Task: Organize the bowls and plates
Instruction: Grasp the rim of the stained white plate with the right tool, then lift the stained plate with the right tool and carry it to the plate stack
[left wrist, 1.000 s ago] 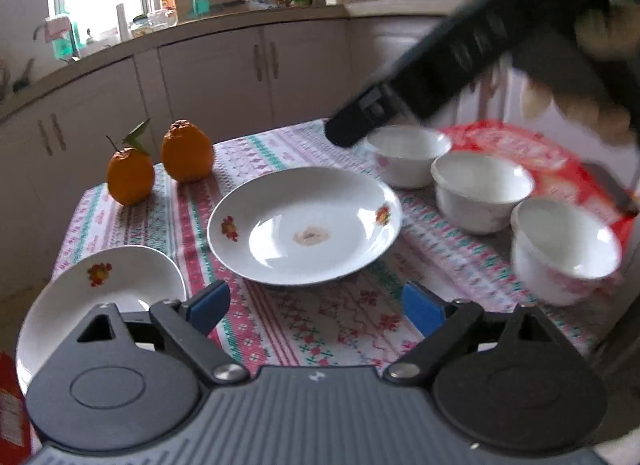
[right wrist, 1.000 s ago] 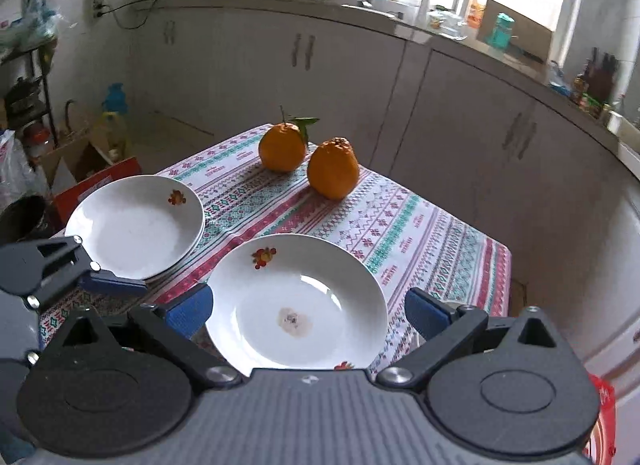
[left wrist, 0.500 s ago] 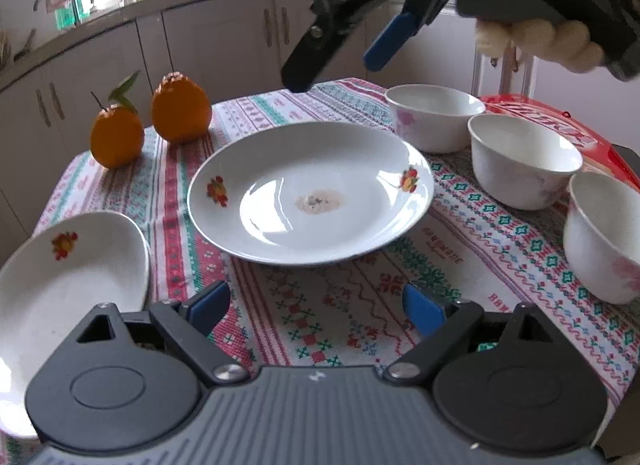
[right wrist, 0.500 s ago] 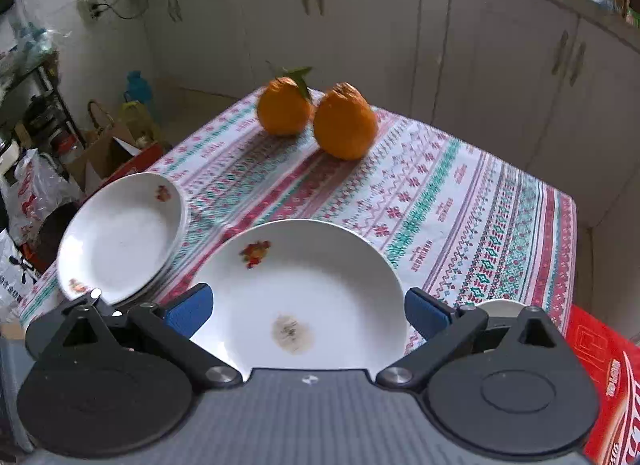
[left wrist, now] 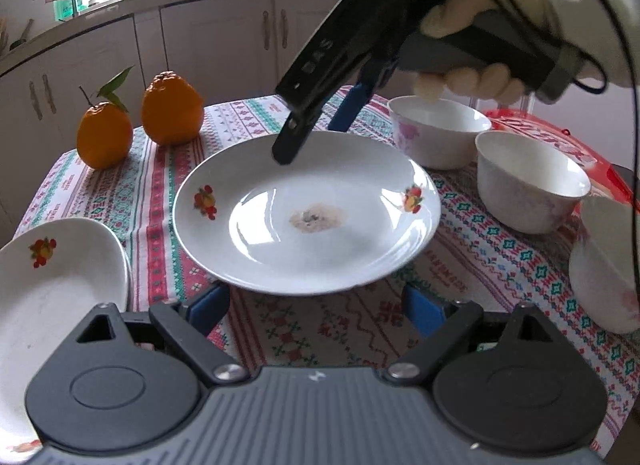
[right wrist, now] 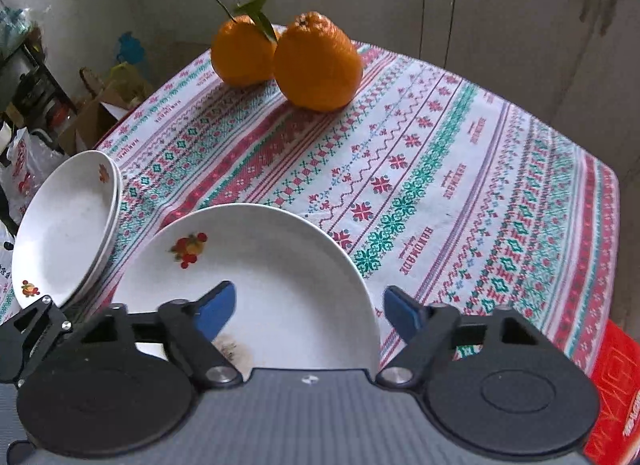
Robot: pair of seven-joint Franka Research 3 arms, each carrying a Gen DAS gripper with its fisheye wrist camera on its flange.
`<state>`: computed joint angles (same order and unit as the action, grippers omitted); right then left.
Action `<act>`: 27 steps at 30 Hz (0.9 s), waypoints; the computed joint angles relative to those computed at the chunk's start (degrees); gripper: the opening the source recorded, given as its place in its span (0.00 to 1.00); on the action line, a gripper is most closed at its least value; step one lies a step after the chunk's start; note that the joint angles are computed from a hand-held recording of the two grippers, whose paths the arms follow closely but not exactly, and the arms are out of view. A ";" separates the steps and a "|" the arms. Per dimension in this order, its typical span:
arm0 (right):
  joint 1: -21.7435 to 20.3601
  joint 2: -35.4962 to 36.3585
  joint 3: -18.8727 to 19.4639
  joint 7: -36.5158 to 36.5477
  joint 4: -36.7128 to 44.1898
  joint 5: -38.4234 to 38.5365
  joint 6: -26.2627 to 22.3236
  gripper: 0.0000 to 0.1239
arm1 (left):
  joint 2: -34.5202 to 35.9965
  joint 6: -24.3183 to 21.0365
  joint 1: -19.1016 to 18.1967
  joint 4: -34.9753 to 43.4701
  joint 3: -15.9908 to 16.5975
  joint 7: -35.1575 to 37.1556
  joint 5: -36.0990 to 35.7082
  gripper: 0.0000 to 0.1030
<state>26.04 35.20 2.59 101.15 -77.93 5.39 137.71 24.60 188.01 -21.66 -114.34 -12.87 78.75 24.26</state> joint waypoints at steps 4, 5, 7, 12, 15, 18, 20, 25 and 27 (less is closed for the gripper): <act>-1.97 2.84 1.54 -2.91 4.08 2.65 -3.11 0.61 | 0.17 -0.03 -0.74 0.30 0.71 -0.27 -0.09 0.90; -2.70 3.34 2.22 -4.12 4.64 3.95 -3.41 0.60 | 0.12 0.12 -1.07 0.26 1.10 -0.41 -0.14 0.90; -3.60 4.26 2.91 -5.93 5.79 5.86 -4.48 0.58 | 0.26 0.08 -1.06 0.48 1.15 -0.47 -0.15 0.90; -5.45 4.07 4.32 -9.01 4.67 11.25 -3.34 0.57 | 0.43 0.44 -2.83 0.89 3.25 -1.03 -0.42 0.90; -6.27 3.09 4.83 -9.77 2.78 14.11 -2.16 0.57 | 0.61 0.29 -2.50 1.18 3.03 -1.05 -0.39 0.90; -6.47 2.24 4.97 -10.30 1.70 15.48 -2.25 0.57 | 0.43 0.26 -5.07 1.11 5.83 -1.19 -0.33 0.90; -6.98 1.94 5.41 -11.33 1.51 16.52 -3.59 0.58 | 0.37 0.05 -5.65 1.02 6.45 -1.15 -0.18 0.90; -7.36 2.52 5.39 -12.02 2.03 18.46 -3.38 0.58 | 0.50 0.23 -4.58 1.05 5.39 -0.60 0.22 0.90; -7.30 3.22 5.36 -12.21 3.01 18.62 -3.48 0.58 | 0.52 0.16 -4.33 1.10 5.15 -0.53 0.22 0.90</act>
